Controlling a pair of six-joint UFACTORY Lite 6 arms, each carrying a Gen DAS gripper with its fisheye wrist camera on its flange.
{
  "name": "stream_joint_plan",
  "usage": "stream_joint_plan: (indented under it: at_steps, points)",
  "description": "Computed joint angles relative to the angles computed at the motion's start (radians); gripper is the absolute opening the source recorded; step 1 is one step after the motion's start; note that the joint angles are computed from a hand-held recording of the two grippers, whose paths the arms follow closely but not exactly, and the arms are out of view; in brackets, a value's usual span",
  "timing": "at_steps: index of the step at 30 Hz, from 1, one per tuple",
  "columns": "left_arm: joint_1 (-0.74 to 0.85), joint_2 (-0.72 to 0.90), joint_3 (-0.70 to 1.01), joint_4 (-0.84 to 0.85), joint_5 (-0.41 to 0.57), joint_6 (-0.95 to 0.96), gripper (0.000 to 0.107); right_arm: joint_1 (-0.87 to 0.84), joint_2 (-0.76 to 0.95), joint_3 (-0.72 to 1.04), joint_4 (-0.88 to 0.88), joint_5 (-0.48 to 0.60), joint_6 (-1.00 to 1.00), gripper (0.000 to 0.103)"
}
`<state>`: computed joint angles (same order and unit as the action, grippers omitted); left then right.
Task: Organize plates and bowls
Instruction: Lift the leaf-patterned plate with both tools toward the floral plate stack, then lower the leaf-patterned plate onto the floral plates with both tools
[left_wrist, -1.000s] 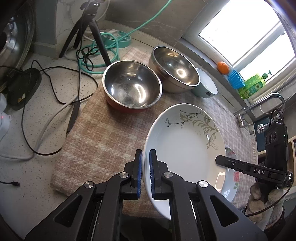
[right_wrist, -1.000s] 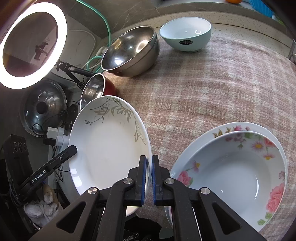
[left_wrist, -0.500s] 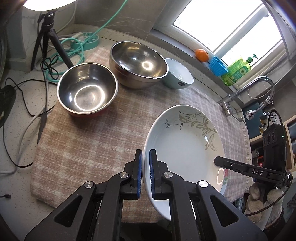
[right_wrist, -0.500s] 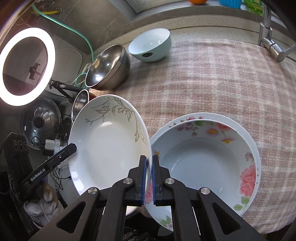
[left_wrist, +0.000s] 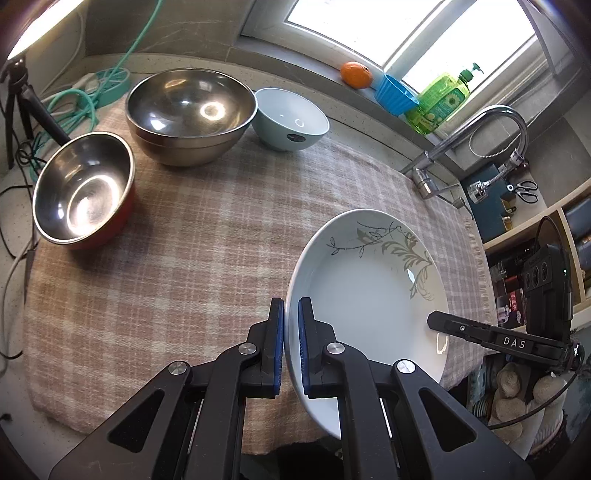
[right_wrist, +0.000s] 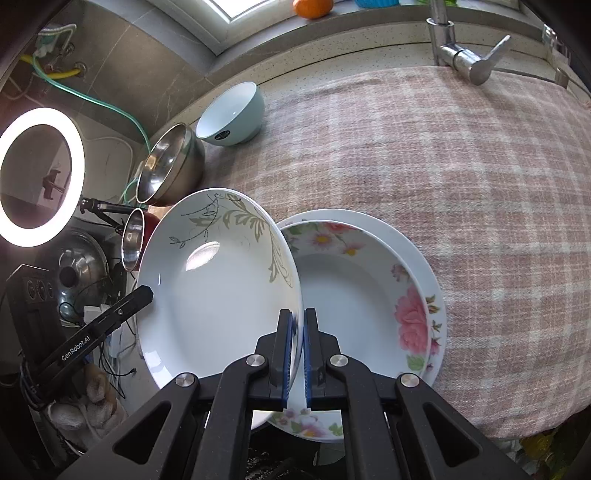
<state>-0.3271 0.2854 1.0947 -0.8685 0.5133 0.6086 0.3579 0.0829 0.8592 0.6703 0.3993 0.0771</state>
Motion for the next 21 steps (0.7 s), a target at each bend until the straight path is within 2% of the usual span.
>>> stream_joint_plan:
  at_steps: [13, 21]
  points:
    - [-0.112, 0.086, 0.073, 0.02, -0.01, -0.043, 0.006, -0.083, -0.142, -0.193, 0.036, -0.02, -0.039, 0.005]
    - [-0.152, 0.131, 0.097, 0.034, -0.016, -0.062, 0.006, -0.121, -0.171, -0.254, 0.054, -0.022, -0.071, 0.005]
